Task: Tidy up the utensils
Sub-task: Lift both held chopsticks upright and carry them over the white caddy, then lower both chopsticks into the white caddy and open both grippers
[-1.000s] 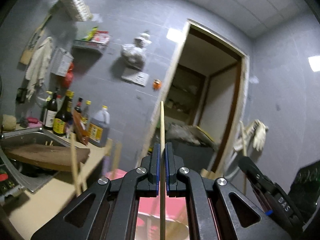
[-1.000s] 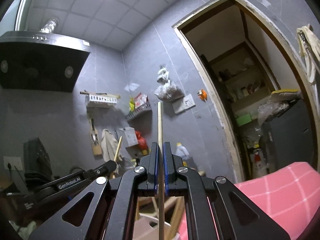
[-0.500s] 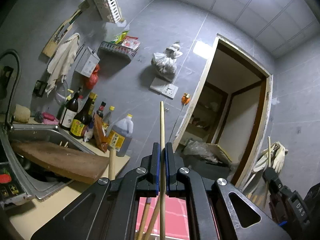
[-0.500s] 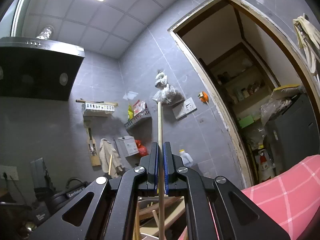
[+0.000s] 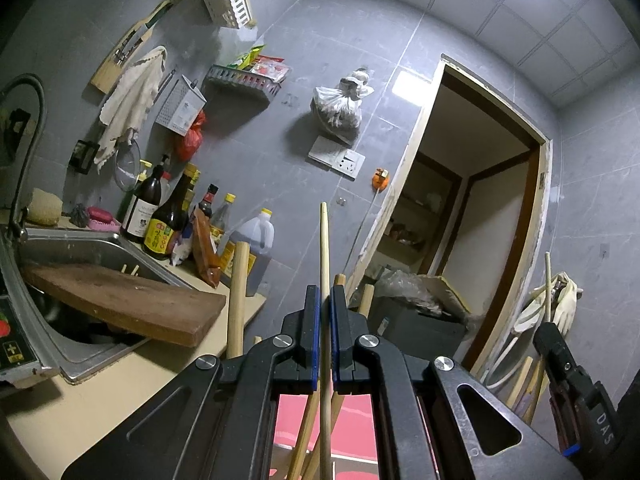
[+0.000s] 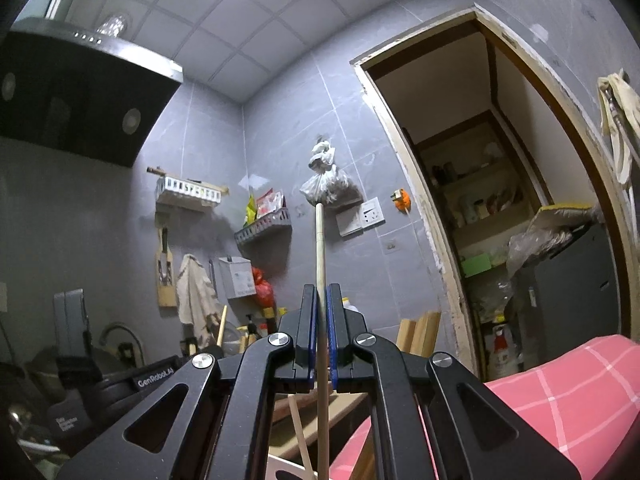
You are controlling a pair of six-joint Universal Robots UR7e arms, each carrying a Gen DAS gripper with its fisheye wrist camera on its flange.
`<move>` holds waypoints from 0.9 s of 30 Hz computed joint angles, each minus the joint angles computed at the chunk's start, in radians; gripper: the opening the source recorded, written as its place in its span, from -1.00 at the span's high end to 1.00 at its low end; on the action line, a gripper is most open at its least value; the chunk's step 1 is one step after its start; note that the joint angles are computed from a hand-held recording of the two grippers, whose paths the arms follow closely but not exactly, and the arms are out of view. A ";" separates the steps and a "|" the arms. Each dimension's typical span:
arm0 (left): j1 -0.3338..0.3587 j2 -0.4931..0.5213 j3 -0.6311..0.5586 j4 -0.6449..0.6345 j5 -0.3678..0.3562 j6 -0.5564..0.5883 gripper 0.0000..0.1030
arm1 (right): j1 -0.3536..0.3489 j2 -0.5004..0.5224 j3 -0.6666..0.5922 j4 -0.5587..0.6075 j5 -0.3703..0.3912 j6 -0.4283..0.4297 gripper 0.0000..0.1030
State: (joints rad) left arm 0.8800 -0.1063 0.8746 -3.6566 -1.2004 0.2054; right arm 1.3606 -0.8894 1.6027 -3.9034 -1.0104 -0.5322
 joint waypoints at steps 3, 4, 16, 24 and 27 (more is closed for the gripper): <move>-0.002 0.009 -0.006 -0.007 0.005 0.017 0.94 | 0.001 0.008 0.001 0.003 -0.016 -0.020 0.94; -0.002 0.010 -0.006 -0.006 0.004 0.019 0.94 | 0.000 0.009 0.003 0.006 -0.018 -0.025 0.94; -0.004 0.007 0.039 -0.010 0.013 0.030 0.94 | 0.003 -0.004 0.044 0.039 -0.074 -0.094 0.94; -0.004 -0.005 0.077 -0.004 0.018 0.027 0.94 | 0.004 -0.022 0.070 0.075 -0.116 -0.107 0.94; -0.006 -0.013 0.099 -0.007 0.020 0.026 0.94 | 0.003 -0.033 0.085 0.087 -0.125 -0.113 0.94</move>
